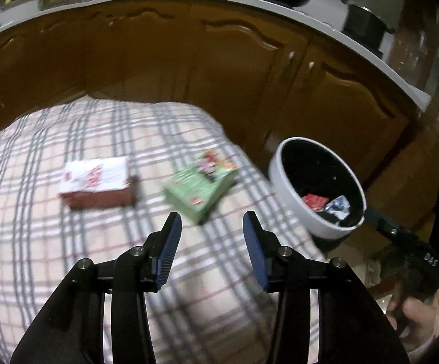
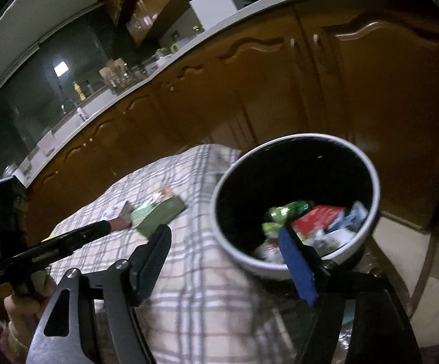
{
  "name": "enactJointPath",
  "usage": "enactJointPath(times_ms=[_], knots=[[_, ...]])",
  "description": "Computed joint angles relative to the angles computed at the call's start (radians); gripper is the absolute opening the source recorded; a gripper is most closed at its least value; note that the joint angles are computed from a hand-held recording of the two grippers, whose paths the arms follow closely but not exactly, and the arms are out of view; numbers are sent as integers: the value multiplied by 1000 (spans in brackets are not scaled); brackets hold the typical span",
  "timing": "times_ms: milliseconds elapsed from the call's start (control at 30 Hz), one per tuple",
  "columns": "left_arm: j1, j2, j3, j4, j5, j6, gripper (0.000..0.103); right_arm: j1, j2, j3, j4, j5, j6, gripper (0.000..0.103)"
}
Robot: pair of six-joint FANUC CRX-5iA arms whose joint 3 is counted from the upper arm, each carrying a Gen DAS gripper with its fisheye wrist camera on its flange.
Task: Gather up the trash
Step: 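Move both tools back toward the two cartons on the table, then grasp the white milk carton with the left tool while the right reaches the green carton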
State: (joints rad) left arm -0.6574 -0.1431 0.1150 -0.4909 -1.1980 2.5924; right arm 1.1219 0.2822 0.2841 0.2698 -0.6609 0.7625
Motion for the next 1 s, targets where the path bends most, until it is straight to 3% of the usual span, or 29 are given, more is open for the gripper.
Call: enactJointPath(times_ms=[333,500,633,800,1000], knots=[[23,-118,-114,-19,-49,58,47,50,67,100,-77,-48,82,75],[47,-158,-148,-22,-58,57,56,63,115,174,-121,-85,128,75],[102,-182,-175,10,-42,-29,61,61,164,256,-162,-124,160,75],[222,-210,-220,101,16,-232,73,60,221,343,-193,-167,190,75],[337,-205,-252,192,76,-447,79,49,290,456,-229,-223,218,75]])
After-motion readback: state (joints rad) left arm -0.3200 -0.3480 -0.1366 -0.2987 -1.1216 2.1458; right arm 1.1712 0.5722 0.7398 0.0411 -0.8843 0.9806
